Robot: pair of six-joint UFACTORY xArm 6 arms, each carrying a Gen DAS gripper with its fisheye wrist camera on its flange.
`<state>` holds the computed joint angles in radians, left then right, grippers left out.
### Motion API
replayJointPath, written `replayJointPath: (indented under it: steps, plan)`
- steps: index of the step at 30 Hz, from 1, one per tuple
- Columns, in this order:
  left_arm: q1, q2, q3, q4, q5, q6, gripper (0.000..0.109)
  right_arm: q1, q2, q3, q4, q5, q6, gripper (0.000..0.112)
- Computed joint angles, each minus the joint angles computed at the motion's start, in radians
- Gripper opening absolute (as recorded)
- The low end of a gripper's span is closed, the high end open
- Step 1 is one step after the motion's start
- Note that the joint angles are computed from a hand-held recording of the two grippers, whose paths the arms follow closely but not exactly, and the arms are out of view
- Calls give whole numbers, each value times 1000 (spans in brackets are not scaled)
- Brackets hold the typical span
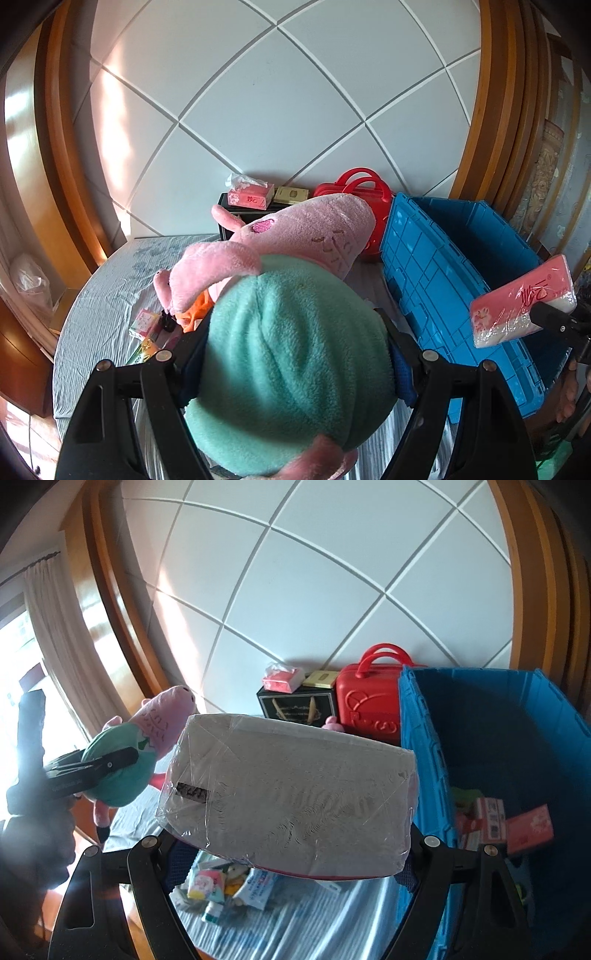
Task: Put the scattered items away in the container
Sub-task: 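Lift the plush pig and white pack and carry both over the blue crate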
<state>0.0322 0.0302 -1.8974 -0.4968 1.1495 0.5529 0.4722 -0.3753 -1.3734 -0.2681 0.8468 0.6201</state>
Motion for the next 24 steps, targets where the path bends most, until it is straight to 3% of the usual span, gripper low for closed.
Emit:
replayJointPath:
  steps: [9, 24]
  plan:
    - [-123, -3, -25, 46, -29, -60, 79, -90, -94, 52, 46, 5, -57, 85]
    - [-338, 120, -222, 116, -9, -126, 79, -294, -253, 160, 116, 21, -120, 85]
